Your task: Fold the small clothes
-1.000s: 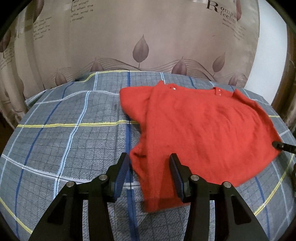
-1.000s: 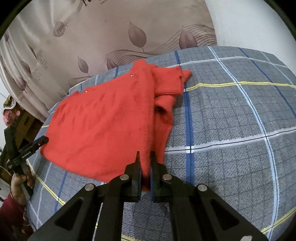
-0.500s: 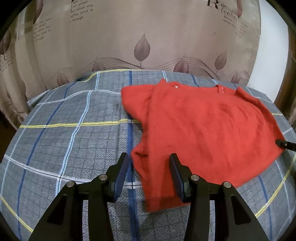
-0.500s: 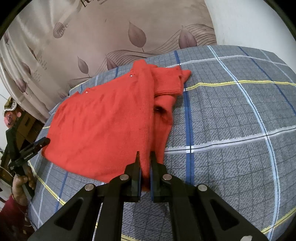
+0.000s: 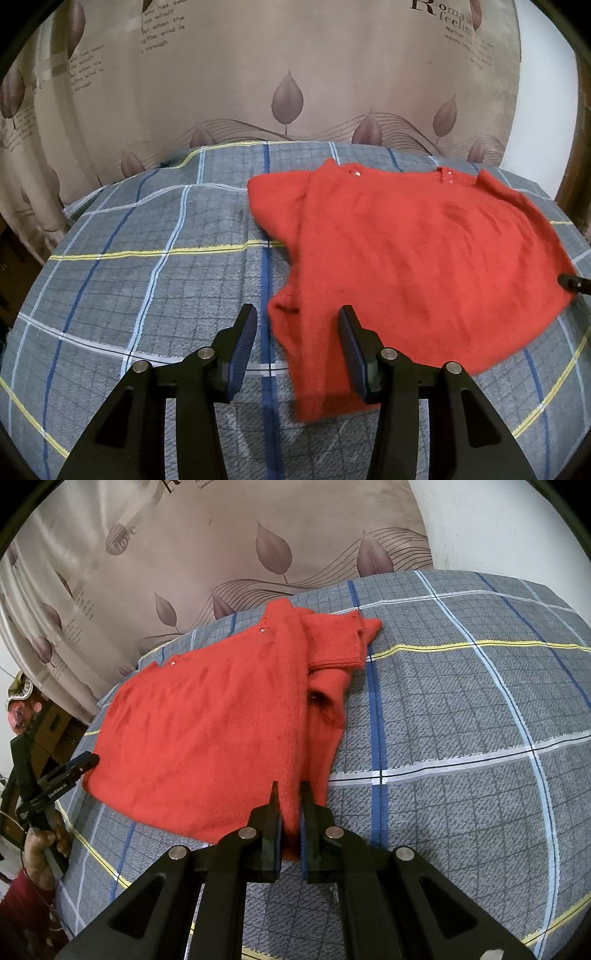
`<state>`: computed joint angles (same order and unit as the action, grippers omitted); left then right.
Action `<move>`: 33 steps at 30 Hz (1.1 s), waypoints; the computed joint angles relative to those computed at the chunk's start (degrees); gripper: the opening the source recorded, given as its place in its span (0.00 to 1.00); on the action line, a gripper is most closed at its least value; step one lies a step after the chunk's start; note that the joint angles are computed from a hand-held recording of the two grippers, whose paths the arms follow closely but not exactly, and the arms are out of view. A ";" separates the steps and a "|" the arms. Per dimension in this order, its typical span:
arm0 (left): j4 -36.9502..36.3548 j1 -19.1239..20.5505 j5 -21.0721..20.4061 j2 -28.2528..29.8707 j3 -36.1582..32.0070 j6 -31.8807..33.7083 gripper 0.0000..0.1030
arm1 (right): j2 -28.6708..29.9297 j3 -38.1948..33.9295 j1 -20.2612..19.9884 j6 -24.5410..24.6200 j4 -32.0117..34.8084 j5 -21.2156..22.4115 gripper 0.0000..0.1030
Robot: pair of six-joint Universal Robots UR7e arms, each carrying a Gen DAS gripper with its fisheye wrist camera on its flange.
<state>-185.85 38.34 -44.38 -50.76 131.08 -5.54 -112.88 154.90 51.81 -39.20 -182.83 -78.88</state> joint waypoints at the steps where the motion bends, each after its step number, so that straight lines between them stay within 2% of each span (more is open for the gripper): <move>1: -0.02 -0.04 0.08 0.00 0.02 -0.04 0.45 | 0.02 0.01 0.04 -0.03 -0.07 -0.08 0.04; 33: -1.69 -1.69 4.05 1.52 0.40 0.54 0.45 | -0.13 0.18 -0.16 -0.07 -0.05 0.09 0.04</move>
